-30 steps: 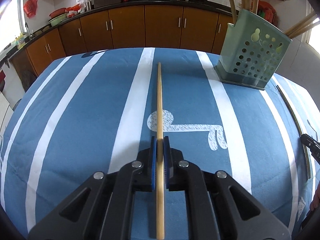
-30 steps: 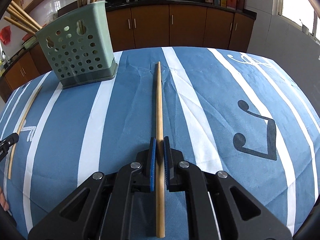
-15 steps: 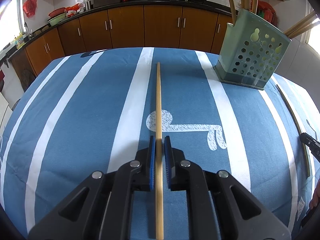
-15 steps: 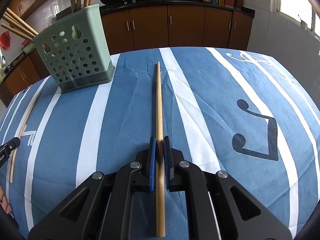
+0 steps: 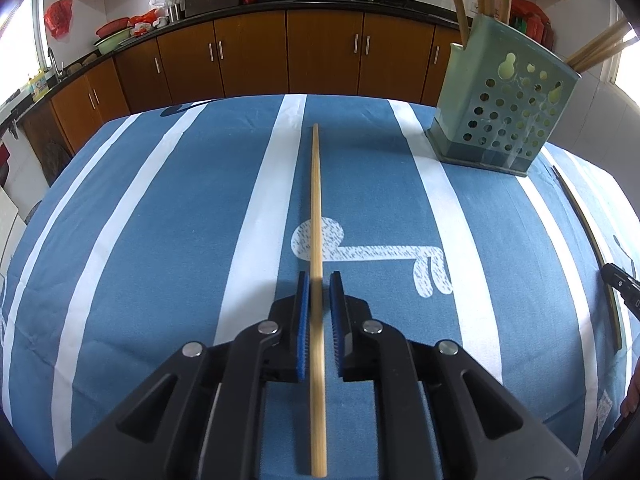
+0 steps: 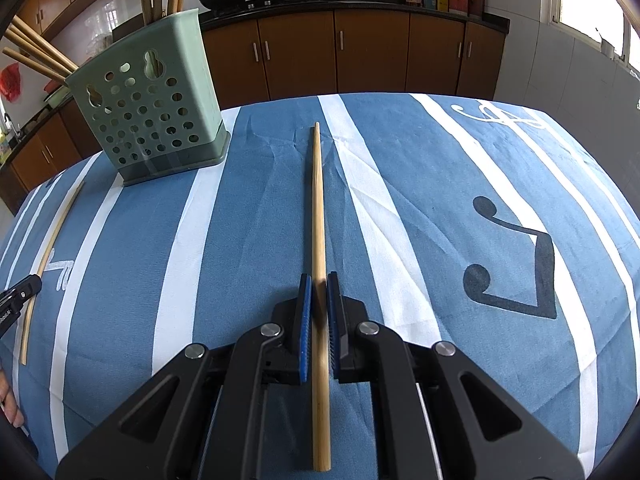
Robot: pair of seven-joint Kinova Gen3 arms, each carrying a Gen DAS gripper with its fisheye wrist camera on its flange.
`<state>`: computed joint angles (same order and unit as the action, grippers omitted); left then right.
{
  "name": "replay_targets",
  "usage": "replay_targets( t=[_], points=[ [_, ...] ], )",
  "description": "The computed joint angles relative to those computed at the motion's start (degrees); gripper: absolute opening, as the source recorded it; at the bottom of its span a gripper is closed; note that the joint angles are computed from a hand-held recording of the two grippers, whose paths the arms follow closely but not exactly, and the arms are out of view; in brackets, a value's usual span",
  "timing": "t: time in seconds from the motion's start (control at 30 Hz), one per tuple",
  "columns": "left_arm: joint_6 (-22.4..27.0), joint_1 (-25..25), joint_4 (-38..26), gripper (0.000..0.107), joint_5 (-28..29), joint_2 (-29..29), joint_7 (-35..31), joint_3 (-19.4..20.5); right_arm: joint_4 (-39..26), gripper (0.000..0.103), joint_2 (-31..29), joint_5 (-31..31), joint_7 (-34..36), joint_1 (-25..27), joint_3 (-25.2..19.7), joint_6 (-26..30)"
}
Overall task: Organize utensils
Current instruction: 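Close the right tool on a chopstick while the left tool grasps another, then lift the chopsticks held in both tools off the tablecloth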
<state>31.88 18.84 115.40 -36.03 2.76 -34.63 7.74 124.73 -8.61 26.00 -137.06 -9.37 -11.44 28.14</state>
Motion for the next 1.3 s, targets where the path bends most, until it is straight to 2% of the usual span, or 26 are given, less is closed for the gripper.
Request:
replay_targets(
  t=[0.17, 0.3, 0.43, 0.5, 0.8, 1.0, 1.17, 1.23, 1.3],
  points=[
    [1.0, 0.8, 1.6, 0.013, -1.1, -1.5, 1.1, 1.2, 1.2, 0.009, -1.5, -1.9, 2.5, -0.4, 0.3, -0.2],
    [1.9, 1.0, 2.2, 0.008, -1.0, -2.3, -0.1, 2.4, 1.4, 0.008, -2.6, -5.4, 6.2, -0.6, 1.5, 0.0],
    [2.3, -0.4, 1.6, 0.008, 4.7, -3.9, -6.3, 2.0, 2.0, 0.008, -6.2, -8.0, 9.1, 0.8, 2.2, -1.3],
    [2.3, -1.1, 1.4, 0.008, 4.7, -5.5, -6.5, 2.5, 1.8, 0.008, -8.3, -9.2, 10.7, 1.9, 2.4, -1.7],
    [0.7, -6.8, -0.6, 0.008, 5.0, -12.4, -6.5, 6.3, 0.4, 0.008, -14.0, -14.6, 16.5, 6.7, 2.9, -4.7],
    [-2.3, -11.4, -1.2, 0.008, 6.6, -16.5, -7.0, 8.6, -0.1, 0.008, -16.1, -17.5, 19.6, 8.5, 3.2, -6.4],
    [-2.5, -14.3, -2.0, 0.008, 8.3, -17.0, -9.5, 10.5, -1.3, 0.009, -13.6, -19.9, 24.5, 6.1, 5.4, -2.5],
    [-2.6, -14.8, -1.6, 0.008, 9.2, -17.1, -9.9, 10.9, -1.5, 0.013, -11.8, -20.9, 25.7, 5.8, 6.2, -0.4],
    [-2.7, -15.0, -1.3, 0.008, 10.4, -17.2, -10.6, 10.8, -0.9, 0.028, -10.5, -19.9, 24.6, 7.7, 4.8, 0.7]
  ],
)
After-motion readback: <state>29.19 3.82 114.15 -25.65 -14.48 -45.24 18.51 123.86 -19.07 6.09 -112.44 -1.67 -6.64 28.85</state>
